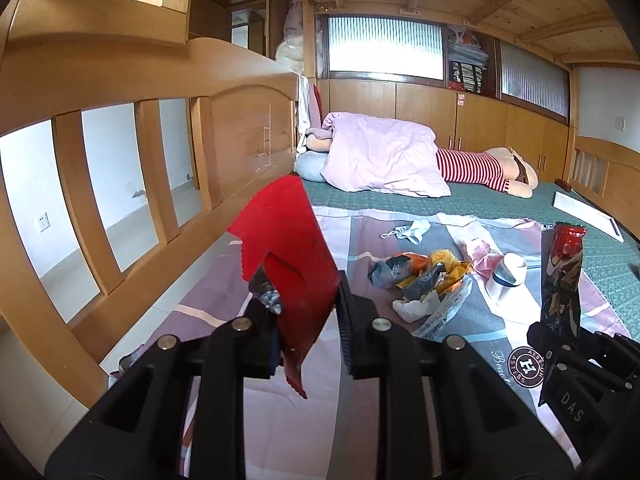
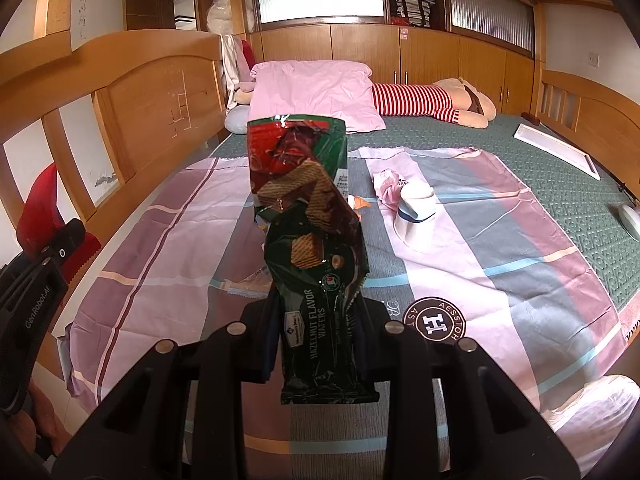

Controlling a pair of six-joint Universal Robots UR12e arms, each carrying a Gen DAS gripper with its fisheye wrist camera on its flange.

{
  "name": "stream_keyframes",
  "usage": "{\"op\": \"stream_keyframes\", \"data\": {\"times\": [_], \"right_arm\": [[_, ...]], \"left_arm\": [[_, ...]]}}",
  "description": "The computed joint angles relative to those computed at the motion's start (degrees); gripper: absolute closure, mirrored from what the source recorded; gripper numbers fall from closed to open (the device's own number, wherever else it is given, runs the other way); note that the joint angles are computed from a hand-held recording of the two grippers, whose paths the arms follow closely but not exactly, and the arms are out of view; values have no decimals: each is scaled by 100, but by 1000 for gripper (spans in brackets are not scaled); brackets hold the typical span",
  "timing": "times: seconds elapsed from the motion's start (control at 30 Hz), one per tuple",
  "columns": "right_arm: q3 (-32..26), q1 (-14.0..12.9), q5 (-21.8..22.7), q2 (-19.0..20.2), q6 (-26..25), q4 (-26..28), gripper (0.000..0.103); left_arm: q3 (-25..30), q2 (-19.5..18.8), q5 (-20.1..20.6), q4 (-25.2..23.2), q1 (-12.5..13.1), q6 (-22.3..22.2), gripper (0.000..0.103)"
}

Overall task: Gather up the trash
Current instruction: 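Lift the red paper with the left gripper while the right lifts the snack bag, then swing both grippers over the white bag and open them to drop the items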

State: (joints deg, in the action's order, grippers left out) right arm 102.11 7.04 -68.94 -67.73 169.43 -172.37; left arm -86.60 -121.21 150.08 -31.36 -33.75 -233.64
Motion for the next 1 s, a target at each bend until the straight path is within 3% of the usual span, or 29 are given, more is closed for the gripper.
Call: {"op": "stream_keyframes", "data": {"times": [0.53,0.63,0.8,0.93,1.0], "right_arm": [[20,-17,45,-2,92,-102,72],[52,-144,295,-12,332,-161,72],[179,-544,428,-236,152,299,72],[378,-950,85,-520,-416,523,72],[417,-1188,-105,-659,-701,1059,72]], "left_arm": [[15,-17,-43,-11,-9,28,79],[-24,-15,-250,306,13,226,79],[-159,-5,-1226,1412,104,889,79],[-249,-23,-2185,2302,174,1376,79],[-266,-50,-2646,2646,208,1547,79]]}}
